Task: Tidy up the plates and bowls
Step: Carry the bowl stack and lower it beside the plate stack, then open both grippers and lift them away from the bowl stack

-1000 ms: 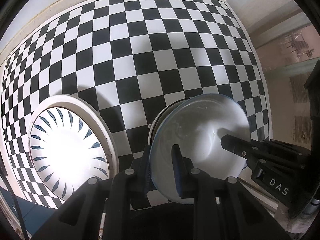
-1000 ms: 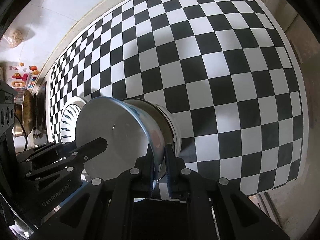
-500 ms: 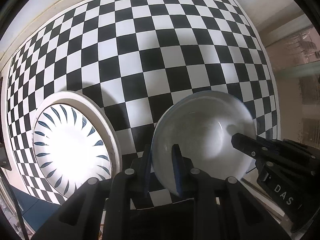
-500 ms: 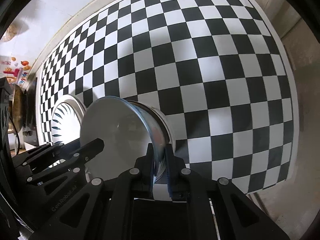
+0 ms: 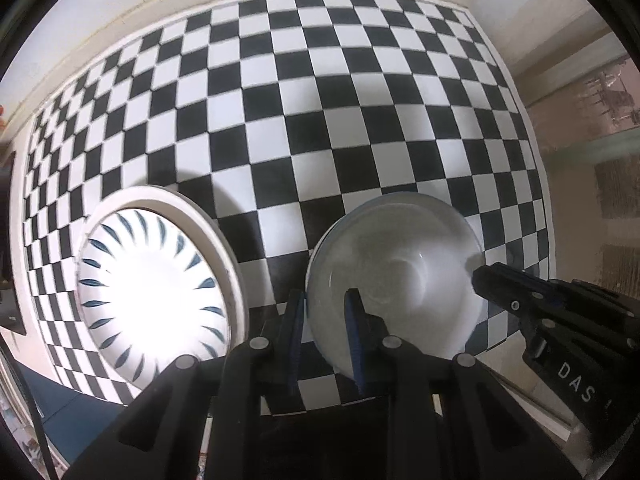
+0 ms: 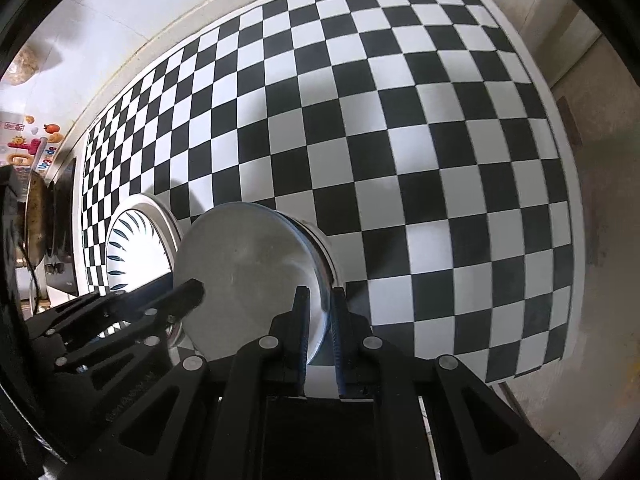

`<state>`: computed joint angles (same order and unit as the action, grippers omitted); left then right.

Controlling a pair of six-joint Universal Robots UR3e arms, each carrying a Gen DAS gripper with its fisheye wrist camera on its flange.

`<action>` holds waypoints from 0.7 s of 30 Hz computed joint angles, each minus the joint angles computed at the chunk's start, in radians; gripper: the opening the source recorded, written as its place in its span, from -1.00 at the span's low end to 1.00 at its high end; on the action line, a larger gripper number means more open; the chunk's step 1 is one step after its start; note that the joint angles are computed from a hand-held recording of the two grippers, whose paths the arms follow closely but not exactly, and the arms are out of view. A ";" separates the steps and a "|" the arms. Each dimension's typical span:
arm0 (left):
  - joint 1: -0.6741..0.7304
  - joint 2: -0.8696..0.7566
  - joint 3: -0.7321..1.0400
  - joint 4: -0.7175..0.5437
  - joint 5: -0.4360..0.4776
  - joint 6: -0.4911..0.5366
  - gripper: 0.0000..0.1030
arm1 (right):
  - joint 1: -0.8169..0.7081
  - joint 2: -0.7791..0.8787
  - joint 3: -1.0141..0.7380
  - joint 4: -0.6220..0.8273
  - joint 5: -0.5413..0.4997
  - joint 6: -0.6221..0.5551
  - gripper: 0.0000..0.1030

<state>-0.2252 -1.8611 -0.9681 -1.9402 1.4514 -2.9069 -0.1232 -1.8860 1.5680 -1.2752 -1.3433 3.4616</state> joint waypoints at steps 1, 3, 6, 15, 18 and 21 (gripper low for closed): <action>0.004 0.013 0.008 -0.007 0.001 0.004 -0.63 | 0.009 -0.005 -0.011 0.006 -0.009 0.011 -0.76; 0.014 0.034 0.039 -0.041 -0.002 0.020 -0.62 | 0.010 -0.020 -0.047 0.040 -0.021 0.010 -0.76; 0.032 0.060 0.118 -0.116 -0.008 0.047 -0.62 | 0.026 -0.046 -0.150 0.118 -0.056 0.020 -0.76; 0.090 0.115 0.374 -0.354 -0.041 0.126 -0.62 | 0.158 0.004 -0.581 0.377 -0.168 0.138 -0.76; 0.108 0.112 0.477 -0.435 -0.055 0.148 -0.62 | 0.243 0.062 -0.747 0.465 -0.217 0.212 -0.76; 0.104 0.104 0.561 -0.485 -0.049 0.154 -0.62 | 0.303 0.122 -0.881 0.530 -0.253 0.256 -0.76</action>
<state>-0.1216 -1.7568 -0.4075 -2.4256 1.4024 -2.7533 0.1797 -1.7644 0.6871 -0.7453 -1.5966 3.7179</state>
